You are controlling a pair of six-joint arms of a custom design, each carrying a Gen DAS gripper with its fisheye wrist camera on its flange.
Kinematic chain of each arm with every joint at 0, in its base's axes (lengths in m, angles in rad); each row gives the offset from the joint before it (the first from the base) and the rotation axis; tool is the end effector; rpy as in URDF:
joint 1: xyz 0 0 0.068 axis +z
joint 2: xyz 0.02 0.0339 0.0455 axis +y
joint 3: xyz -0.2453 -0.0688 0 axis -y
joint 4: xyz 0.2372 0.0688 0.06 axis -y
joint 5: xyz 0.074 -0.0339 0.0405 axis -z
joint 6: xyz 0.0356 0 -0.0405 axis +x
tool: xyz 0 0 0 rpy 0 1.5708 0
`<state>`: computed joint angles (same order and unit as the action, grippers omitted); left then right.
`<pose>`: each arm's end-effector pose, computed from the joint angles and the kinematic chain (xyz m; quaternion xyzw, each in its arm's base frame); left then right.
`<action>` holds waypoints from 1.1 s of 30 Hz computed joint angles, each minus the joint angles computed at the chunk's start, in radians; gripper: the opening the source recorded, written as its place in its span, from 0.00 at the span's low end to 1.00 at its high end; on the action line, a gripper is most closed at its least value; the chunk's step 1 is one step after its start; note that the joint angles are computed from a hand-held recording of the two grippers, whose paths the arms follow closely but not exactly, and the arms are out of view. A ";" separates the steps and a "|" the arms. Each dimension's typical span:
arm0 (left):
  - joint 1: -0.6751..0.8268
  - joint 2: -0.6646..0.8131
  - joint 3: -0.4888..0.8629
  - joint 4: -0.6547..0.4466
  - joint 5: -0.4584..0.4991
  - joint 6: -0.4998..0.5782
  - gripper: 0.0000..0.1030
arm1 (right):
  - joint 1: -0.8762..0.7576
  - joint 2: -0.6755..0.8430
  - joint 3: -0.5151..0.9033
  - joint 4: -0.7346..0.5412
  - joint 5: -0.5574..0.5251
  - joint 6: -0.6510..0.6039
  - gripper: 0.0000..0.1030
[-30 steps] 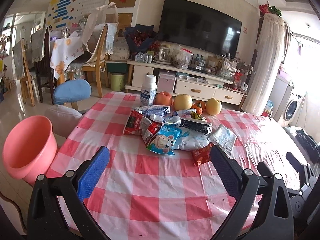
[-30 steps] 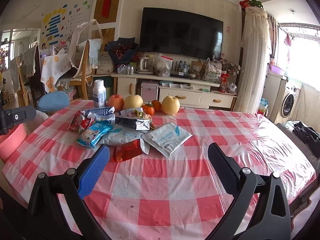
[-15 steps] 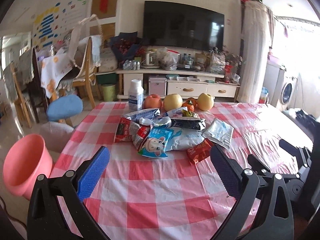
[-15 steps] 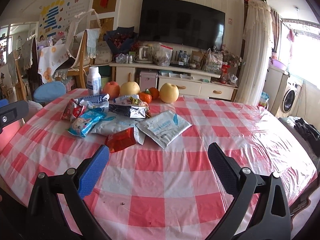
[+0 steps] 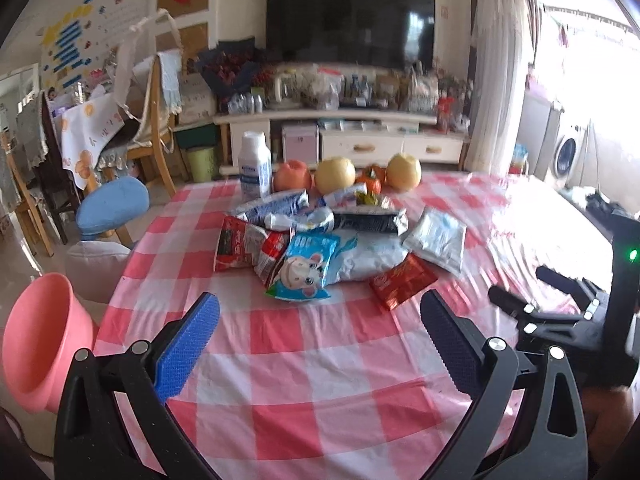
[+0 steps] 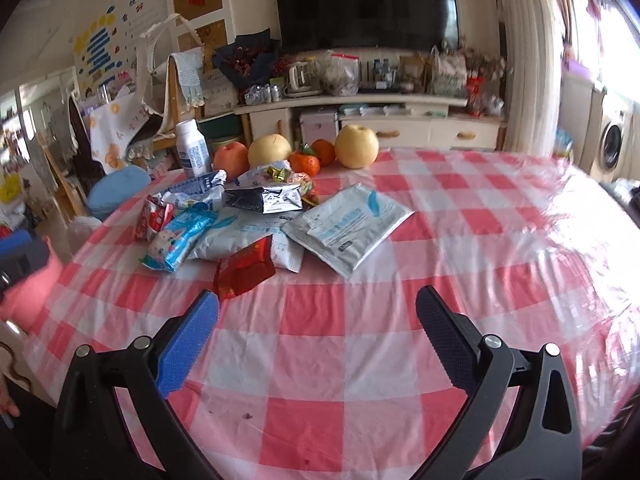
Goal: Collect trash
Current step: 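Grasp the small red snack packet with the right tool while the left tool grasps the blue cartoon wipe pack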
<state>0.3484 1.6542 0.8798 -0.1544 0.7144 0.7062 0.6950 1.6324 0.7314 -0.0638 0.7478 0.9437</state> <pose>0.3016 0.0847 0.1542 0.2668 0.8552 -0.1380 0.4224 0.2355 0.1648 0.1274 0.2183 0.8681 -0.0350 0.4444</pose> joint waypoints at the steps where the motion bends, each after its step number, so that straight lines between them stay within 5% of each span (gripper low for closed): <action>1: -0.017 0.031 0.043 -0.039 -0.026 0.015 0.96 | -0.016 -0.004 -0.012 0.031 -0.029 -0.010 0.97; 12: -0.166 0.390 0.409 -0.218 -0.227 0.017 0.96 | -0.199 0.028 -0.114 0.393 -0.356 -0.045 0.94; 15: -0.189 0.483 0.512 -0.257 -0.233 -0.019 0.96 | -0.223 0.077 -0.061 0.391 -0.405 -0.090 0.78; 33: -0.274 0.698 0.737 -0.259 -0.289 -0.125 0.93 | -0.311 0.294 0.182 0.329 -0.574 -0.259 0.58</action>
<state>0.0741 2.3521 1.6171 -0.4135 0.4250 0.5815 0.3836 1.9267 0.9130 0.2650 0.1734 0.6842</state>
